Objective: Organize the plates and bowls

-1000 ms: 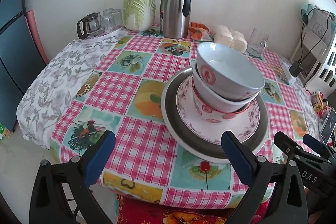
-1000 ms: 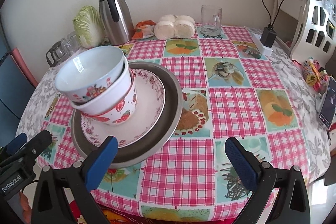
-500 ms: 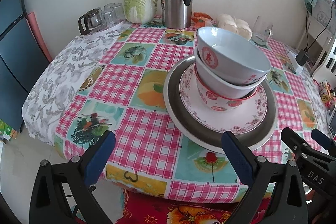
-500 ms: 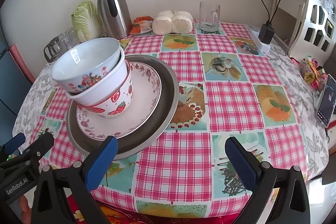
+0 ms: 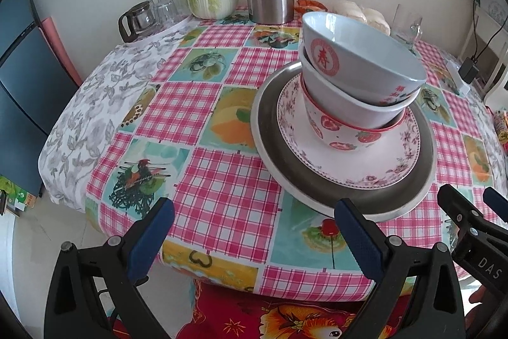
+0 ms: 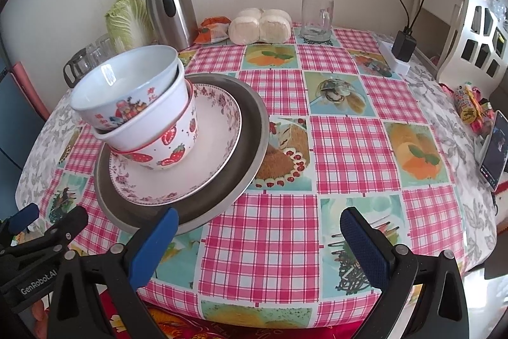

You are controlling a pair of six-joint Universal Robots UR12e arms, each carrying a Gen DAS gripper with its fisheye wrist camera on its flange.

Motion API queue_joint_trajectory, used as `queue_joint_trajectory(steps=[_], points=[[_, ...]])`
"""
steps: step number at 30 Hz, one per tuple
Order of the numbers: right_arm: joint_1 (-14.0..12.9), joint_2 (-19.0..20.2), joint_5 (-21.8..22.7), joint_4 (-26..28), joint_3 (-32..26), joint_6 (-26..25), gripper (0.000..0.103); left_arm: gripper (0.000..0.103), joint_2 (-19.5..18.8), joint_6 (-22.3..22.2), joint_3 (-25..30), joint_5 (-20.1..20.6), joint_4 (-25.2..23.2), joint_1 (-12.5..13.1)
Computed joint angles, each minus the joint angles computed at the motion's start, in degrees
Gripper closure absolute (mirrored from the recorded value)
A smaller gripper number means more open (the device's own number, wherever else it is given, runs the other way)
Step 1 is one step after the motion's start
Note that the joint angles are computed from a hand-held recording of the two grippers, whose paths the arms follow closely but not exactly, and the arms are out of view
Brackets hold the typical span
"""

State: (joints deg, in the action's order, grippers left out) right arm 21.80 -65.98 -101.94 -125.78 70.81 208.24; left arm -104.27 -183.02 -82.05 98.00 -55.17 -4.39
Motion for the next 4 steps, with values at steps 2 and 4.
queue_joint_trajectory(steps=[2,4], points=[[-0.1,0.1,0.1,0.2,0.0,0.2,0.0,0.002,-0.2,-0.1,0.3,-0.3,-0.8,0.1],[-0.1,0.2,0.2,0.5,-0.1,0.2,0.0,0.002,-0.4,-0.2,0.5,-0.5,-1.3,0.1]])
